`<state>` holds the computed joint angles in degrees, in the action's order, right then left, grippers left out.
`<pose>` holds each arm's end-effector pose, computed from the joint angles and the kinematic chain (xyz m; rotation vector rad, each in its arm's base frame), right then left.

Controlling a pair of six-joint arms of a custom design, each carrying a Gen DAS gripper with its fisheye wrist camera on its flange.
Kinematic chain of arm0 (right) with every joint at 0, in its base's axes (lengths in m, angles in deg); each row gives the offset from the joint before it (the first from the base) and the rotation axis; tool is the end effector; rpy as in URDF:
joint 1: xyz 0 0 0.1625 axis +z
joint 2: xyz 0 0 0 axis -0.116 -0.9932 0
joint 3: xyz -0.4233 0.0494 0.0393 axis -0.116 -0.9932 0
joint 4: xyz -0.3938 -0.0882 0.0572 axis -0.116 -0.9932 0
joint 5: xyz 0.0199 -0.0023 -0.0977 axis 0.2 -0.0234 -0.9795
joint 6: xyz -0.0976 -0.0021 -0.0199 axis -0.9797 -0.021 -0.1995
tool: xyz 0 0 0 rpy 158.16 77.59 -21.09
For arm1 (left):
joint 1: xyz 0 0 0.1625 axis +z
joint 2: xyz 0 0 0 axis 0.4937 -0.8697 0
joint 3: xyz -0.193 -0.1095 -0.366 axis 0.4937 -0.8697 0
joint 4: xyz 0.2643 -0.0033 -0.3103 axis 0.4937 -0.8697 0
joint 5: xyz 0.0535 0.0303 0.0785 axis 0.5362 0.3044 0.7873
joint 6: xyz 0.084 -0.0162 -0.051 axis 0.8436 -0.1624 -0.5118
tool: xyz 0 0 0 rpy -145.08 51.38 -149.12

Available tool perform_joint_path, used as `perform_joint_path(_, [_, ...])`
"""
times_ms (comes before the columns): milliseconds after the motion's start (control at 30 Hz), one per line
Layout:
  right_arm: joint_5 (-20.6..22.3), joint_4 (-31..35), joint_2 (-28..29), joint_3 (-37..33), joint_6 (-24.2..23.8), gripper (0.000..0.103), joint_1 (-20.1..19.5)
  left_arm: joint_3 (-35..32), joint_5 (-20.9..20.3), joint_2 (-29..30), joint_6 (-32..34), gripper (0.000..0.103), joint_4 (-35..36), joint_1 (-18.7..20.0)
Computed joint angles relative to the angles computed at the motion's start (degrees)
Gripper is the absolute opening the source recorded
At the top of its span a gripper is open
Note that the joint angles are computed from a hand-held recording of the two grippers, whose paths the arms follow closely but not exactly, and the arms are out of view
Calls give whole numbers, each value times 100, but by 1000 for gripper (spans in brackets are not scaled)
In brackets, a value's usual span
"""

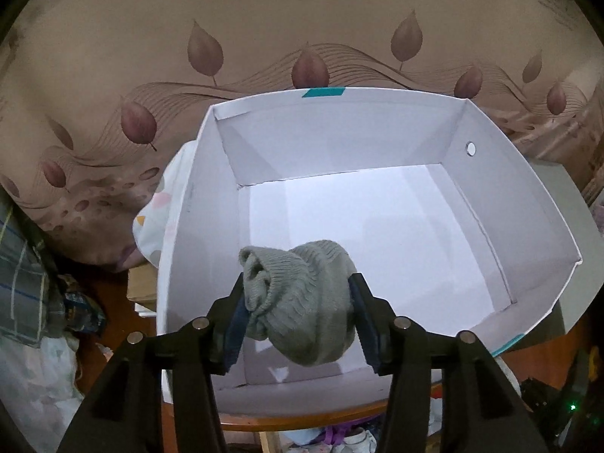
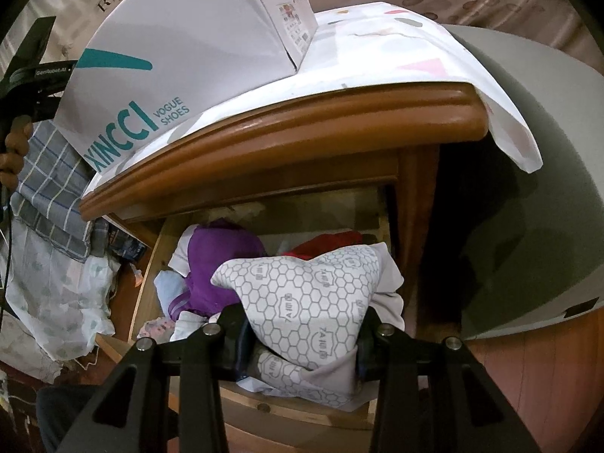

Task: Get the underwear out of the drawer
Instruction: 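Lift the grey sock into the white shoe box and open the left gripper, then carry the hexagon-print underwear into the white box and open the right gripper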

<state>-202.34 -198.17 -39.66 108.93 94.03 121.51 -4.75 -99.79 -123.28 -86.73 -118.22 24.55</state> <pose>0.3360 -0.5271 0.0979 0.2379 -2.6476 0.8152 -0.2337 -0.6737 0.5182 0.6556 2.2852 -0.5788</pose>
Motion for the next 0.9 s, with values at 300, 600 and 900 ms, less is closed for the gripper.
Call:
perform_joint_path(300, [1, -5, -1, 25, -52, 40, -17, 111, -66, -128, -49, 63, -174, -19])
perform_joint_path(600, [-43, 7, 30, 5, -113, 40, 22, 387, -53, -417, -40, 71, -401, -166])
perform_joint_path(900, [9, -64, 33, 31, -179, 40, 52, 1402, 157, -1372, -322, 82, -1069, -453])
